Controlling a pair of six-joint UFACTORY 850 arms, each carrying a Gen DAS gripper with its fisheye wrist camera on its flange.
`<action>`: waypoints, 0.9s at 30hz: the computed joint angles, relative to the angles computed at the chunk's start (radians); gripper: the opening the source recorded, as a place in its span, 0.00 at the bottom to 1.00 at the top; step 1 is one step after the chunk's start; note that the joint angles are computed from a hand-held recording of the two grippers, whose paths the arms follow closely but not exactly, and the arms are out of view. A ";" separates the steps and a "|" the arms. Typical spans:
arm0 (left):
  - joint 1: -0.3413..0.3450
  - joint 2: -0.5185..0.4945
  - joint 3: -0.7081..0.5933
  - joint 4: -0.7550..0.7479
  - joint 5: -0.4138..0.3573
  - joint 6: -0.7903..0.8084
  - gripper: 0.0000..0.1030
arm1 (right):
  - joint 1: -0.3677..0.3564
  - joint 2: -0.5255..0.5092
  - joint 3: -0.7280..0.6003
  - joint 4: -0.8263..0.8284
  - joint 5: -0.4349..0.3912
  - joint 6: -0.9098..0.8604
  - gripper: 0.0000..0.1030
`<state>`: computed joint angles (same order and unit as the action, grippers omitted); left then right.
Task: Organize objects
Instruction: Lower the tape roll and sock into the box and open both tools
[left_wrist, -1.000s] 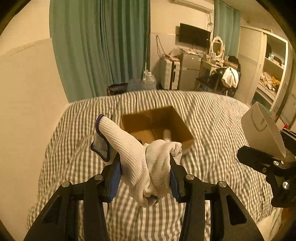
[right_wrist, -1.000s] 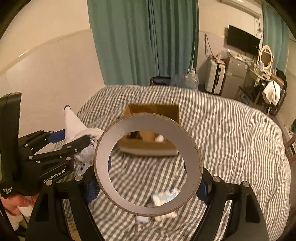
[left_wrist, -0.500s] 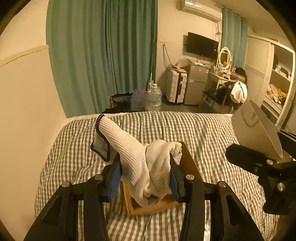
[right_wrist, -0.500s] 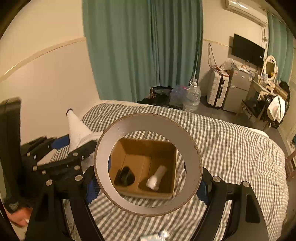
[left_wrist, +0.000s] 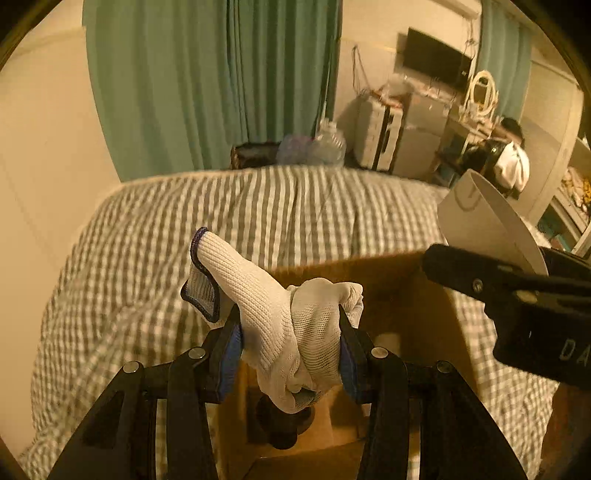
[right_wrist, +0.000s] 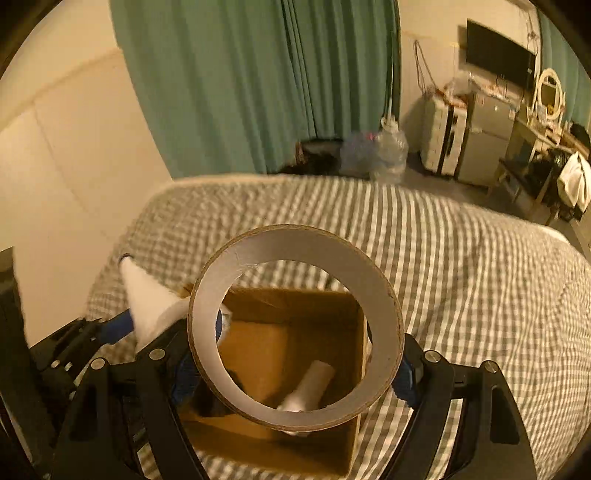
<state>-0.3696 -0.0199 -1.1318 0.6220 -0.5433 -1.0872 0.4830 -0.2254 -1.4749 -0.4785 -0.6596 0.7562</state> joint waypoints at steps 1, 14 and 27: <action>-0.002 -0.011 0.005 0.009 0.005 -0.011 0.44 | -0.008 -0.004 0.015 0.008 0.017 -0.007 0.79; -0.006 -0.034 0.055 -0.002 0.098 -0.057 0.62 | -0.045 0.011 0.168 0.046 0.200 0.016 0.89; -0.085 0.195 -0.015 0.198 -0.101 -0.155 0.92 | 0.084 0.160 0.049 -0.177 -0.097 0.172 0.90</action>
<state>-0.4545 0.1755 -1.1470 0.8202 -0.6439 -1.2426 0.5665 -0.0659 -1.4259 -0.6553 -0.7566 0.9287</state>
